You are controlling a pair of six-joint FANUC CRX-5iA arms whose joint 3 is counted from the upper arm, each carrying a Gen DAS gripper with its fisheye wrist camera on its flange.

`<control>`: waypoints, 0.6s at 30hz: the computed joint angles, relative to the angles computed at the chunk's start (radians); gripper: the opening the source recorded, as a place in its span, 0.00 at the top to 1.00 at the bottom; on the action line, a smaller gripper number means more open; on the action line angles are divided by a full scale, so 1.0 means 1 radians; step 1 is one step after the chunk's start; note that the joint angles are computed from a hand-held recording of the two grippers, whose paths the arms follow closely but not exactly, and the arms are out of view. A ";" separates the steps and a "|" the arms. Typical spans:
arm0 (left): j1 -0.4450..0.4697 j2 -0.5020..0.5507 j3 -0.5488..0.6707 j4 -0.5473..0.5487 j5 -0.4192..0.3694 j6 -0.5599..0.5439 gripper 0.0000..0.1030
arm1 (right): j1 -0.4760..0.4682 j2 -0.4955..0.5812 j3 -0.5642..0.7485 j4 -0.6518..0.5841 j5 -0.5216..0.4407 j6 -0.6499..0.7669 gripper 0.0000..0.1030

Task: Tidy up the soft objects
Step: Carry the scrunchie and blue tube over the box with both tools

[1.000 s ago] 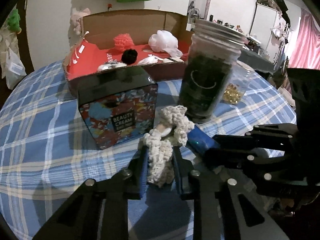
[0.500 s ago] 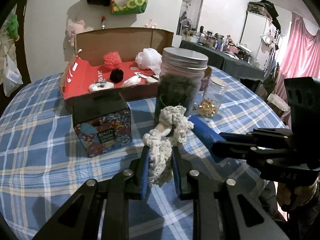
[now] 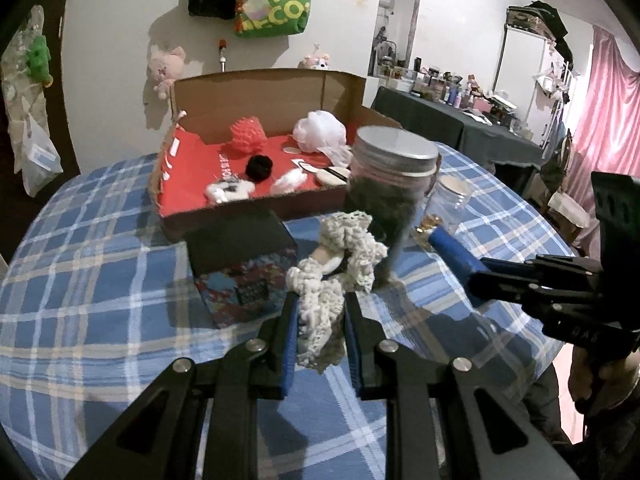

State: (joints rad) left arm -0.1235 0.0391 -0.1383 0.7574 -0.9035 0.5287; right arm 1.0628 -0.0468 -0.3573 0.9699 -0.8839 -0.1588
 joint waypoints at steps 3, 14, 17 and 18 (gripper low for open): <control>-0.001 0.011 0.031 -0.030 -0.004 0.028 0.78 | -0.001 0.005 0.019 -0.011 -0.033 0.025 0.82; -0.001 0.072 0.165 -0.119 -0.045 0.097 0.78 | -0.010 0.028 0.082 -0.023 -0.116 0.130 0.82; -0.005 0.094 0.207 -0.148 -0.060 0.113 0.78 | -0.020 0.034 0.097 -0.031 -0.125 0.157 0.82; -0.007 0.103 0.222 -0.155 -0.067 0.117 0.78 | -0.024 0.036 0.102 -0.036 -0.126 0.167 0.82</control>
State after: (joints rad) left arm -0.1300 0.1424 0.0838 0.6023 -0.9707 0.6454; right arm 1.0388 -0.0109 -0.2553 0.9341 -1.0102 0.0080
